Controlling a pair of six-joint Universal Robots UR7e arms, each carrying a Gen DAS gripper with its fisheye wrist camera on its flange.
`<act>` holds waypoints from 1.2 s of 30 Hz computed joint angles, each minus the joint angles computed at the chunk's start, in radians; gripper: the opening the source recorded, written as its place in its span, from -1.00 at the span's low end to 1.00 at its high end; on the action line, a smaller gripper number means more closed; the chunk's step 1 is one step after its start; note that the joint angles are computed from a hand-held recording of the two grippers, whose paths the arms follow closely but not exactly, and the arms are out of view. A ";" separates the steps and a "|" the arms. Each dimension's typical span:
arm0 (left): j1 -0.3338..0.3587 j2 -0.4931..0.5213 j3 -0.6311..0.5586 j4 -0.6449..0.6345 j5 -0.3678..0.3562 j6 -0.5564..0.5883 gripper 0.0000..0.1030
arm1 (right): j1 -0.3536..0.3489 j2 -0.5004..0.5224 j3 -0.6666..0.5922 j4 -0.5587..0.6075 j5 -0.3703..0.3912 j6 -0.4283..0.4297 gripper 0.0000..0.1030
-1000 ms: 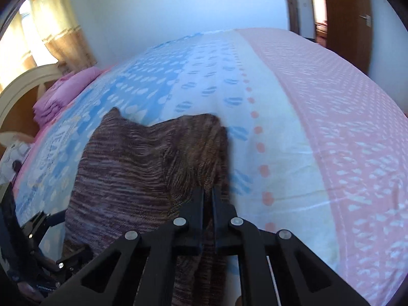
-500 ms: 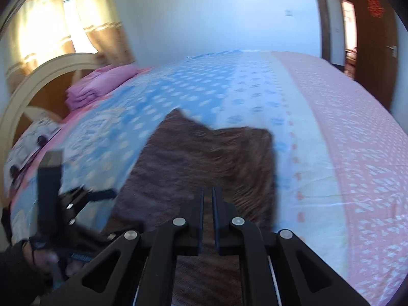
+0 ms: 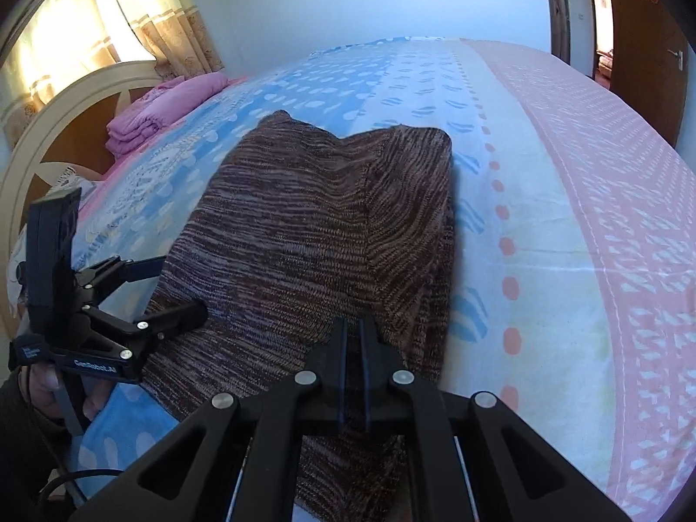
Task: Fold small clothes
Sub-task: 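Close the right tool on the sweater edge and lift it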
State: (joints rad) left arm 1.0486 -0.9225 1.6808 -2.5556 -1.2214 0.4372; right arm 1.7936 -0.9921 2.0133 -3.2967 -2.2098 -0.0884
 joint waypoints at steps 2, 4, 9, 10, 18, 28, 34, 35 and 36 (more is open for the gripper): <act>0.001 0.000 -0.002 0.003 -0.003 -0.001 1.00 | -0.009 -0.019 0.001 0.005 0.040 0.003 -0.87; 0.002 0.002 -0.007 0.009 -0.006 -0.003 1.00 | -0.014 -0.030 0.003 0.003 0.072 -0.003 -0.61; 0.001 0.004 -0.010 0.012 -0.006 -0.005 1.00 | -0.005 -0.028 0.005 -0.087 0.080 -0.048 0.29; 0.000 0.006 -0.011 0.014 -0.005 -0.005 1.00 | -0.009 -0.032 0.002 -0.089 0.087 -0.035 0.29; -0.002 0.019 -0.031 0.039 -0.017 -0.001 1.00 | -0.060 -0.007 -0.065 -0.065 0.053 0.007 0.28; -0.005 0.033 -0.048 0.049 -0.027 0.013 1.00 | -0.149 0.007 -0.131 -0.001 0.195 0.088 0.20; -0.010 0.014 -0.030 0.060 -0.082 0.070 0.46 | -0.146 0.040 -0.192 0.041 0.214 0.078 -0.66; -0.016 0.008 -0.016 0.043 -0.072 0.076 0.35 | -0.141 0.046 -0.197 0.034 0.206 0.077 -0.67; -0.023 0.002 -0.001 0.026 -0.057 0.085 0.19 | -0.129 0.054 -0.202 0.027 0.189 0.073 -0.68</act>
State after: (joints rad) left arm 1.0253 -0.9206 1.6797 -2.5298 -1.2783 0.5225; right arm 1.6647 -0.9380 1.8113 -3.2701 -2.0212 -0.0154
